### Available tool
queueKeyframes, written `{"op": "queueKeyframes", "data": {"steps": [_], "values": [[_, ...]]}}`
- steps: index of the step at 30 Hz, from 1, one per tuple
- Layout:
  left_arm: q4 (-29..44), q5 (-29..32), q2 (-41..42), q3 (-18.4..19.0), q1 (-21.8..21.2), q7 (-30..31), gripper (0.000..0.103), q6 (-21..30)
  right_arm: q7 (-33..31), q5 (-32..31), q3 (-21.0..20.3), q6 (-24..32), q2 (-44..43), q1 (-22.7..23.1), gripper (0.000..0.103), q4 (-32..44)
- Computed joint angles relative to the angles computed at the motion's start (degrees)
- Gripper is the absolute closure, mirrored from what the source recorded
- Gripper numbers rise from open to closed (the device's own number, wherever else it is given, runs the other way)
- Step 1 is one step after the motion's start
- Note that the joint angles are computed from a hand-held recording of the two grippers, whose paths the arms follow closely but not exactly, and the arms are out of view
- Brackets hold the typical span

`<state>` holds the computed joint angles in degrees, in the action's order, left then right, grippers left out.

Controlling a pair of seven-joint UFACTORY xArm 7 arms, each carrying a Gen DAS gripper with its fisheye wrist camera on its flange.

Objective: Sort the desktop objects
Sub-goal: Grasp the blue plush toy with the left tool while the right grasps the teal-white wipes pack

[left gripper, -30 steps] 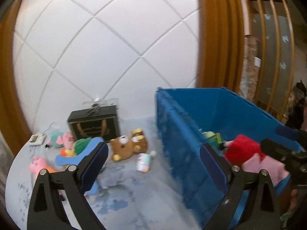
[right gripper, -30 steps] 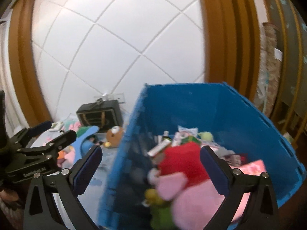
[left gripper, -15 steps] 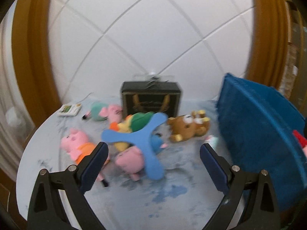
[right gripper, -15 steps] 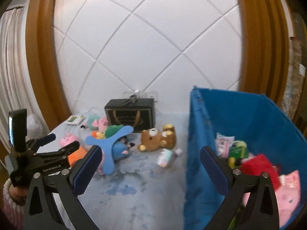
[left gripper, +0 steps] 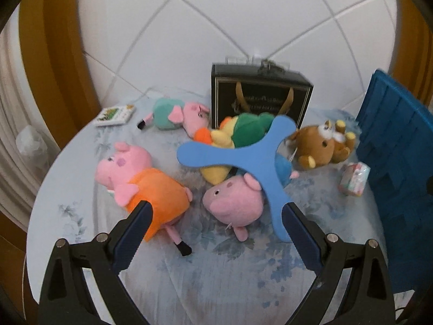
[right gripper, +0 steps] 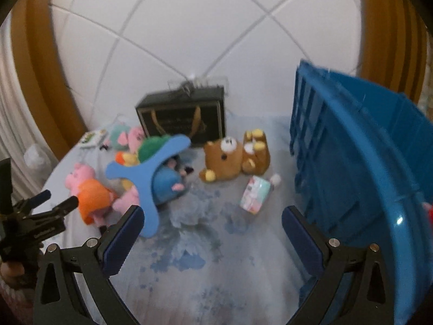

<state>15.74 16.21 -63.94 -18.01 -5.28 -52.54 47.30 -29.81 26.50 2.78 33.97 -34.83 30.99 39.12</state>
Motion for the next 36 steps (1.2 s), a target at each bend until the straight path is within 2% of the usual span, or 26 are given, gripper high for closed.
{"op": "queueKeyframes", "data": {"steps": [3,9,14,18,22,24,30,31,32,33,35,36], "values": [[0.4,0.6,6.8,2.1,2.2,1.2,0.006,-5.5,1.3,-1.2,1.2,-1.3,5.3,-1.0,0.000,1.3],[3.8,2.8,21.8,3.6,7.8,1.9,0.006,-17.8,3.3,-2.3,2.8,-3.1,15.6,-2.9,0.000,5.4],[8.1,4.6,35.3,2.7,12.1,-0.5,0.006,-26.2,6.4,-3.7,5.2,-5.2,24.5,-4.5,0.000,9.6],[12.8,11.0,43.5,-0.3,15.5,-6.1,0.006,-27.1,8.8,-5.5,6.8,-7.0,30.3,-5.7,0.000,12.3],[15.7,16.1,48.7,0.3,15.8,-11.4,0.006,-26.3,11.6,-7.6,7.9,-9.4,35.8,-6.8,0.000,15.0],[17.3,21.6,50.6,-0.5,16.8,-16.0,0.006,-25.0,14.4,-10.0,8.2,-10.5,38.4,-7.3,0.000,16.4],[19.3,28.7,53.0,2.7,15.2,-20.5,0.006,-24.7,23.0,-17.4,8.0,-13.2,45.0,-7.8,0.000,19.8],[19.4,30.4,53.1,3.2,15.0,-21.5,0.007,-24.9,23.3,-17.5,8.2,-13.3,45.8,-8.2,0.000,20.2],[19.4,31.4,53.0,3.7,14.5,-22.1,0.014,-24.8,24.0,-18.2,8.2,-13.4,46.4,-8.3,0.000,20.5],[19.2,32.4,52.5,4.4,14.1,-22.7,0.019,-25.0,24.7,-18.8,8.2,-13.3,46.7,-8.5,0.003,20.6],[18.4,30.8,51.9,7.0,12.2,-20.8,0.051,-27.2,25.7,-20.0,8.2,-14.0,46.6,-8.6,0.041,20.2],[17.9,28.7,51.6,8.5,10.9,-18.6,0.057,-28.5,26.4,-20.8,8.0,-14.3,46.5,-8.6,0.051,20.0]]}}
